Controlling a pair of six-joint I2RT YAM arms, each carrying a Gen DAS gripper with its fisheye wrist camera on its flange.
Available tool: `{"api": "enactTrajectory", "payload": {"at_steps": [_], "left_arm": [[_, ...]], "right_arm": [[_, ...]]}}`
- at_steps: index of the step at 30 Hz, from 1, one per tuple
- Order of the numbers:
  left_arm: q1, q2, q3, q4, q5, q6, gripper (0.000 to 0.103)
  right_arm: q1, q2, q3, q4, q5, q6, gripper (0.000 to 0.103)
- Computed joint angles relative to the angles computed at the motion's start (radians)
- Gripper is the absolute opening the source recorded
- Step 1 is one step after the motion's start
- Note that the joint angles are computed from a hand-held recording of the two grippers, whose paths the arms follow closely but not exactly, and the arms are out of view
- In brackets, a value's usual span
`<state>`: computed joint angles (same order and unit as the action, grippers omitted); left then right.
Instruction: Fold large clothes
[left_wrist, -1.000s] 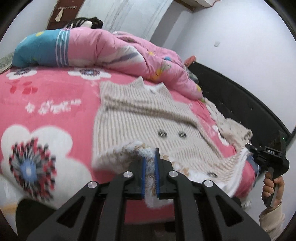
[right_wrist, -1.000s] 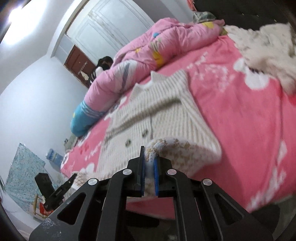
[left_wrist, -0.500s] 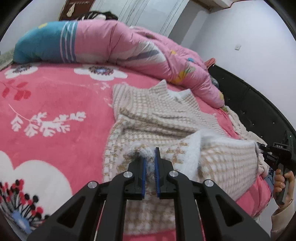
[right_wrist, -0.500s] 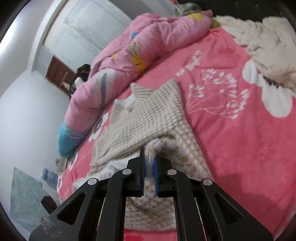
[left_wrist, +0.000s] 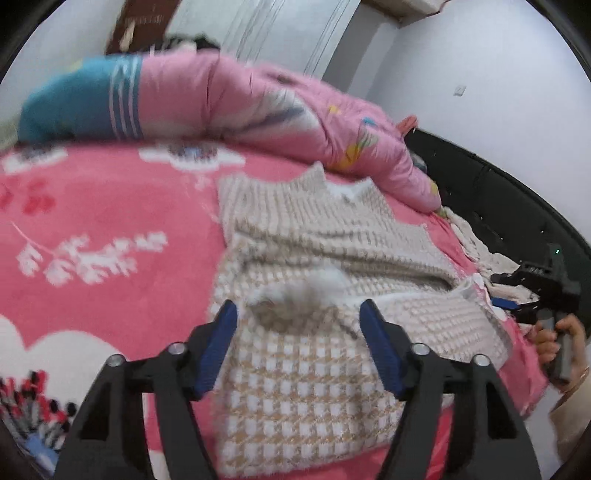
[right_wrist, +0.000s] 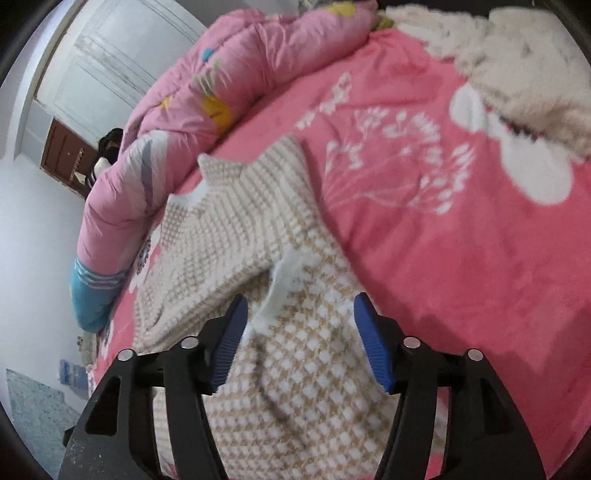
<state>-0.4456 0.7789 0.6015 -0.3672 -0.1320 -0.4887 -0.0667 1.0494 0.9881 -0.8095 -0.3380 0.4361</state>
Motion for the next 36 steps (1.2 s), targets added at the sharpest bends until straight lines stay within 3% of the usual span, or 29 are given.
{"api": "enactTrajectory", "payload": {"at_steps": [5, 11, 16, 19, 21, 25, 36], "left_arm": [[-0.095, -0.117, 0.007, -0.035, -0.158, 0.002, 0.073], [-0.179, -0.172, 0.008, -0.057, -0.155, -0.001, 0.075], [-0.247, -0.060, -0.010, -0.056, -0.164, -0.035, 0.075], [-0.246, 0.026, -0.036, -0.029, -0.164, -0.054, 0.075], [-0.206, 0.068, -0.055, -0.011, -0.109, -0.066, 0.075], [-0.195, 0.063, -0.082, 0.015, -0.097, -0.059, 0.075], [-0.187, 0.060, -0.090, 0.025, -0.086, -0.055, 0.075]], "right_arm": [[0.126, -0.106, 0.048, -0.098, 0.112, 0.010, 0.071], [0.645, -0.105, 0.094, -0.199, 0.480, 0.106, 0.084], [0.929, 0.038, 0.057, -0.217, 0.661, 0.185, 0.084], [0.915, 0.124, 0.015, -0.177, 0.625, 0.207, 0.084], [0.875, 0.148, -0.018, -0.135, 0.583, 0.216, 0.086], [0.788, 0.142, -0.055, -0.077, 0.484, 0.219, 0.088], [0.793, 0.136, -0.060, -0.087, 0.496, 0.230, 0.090]]}}
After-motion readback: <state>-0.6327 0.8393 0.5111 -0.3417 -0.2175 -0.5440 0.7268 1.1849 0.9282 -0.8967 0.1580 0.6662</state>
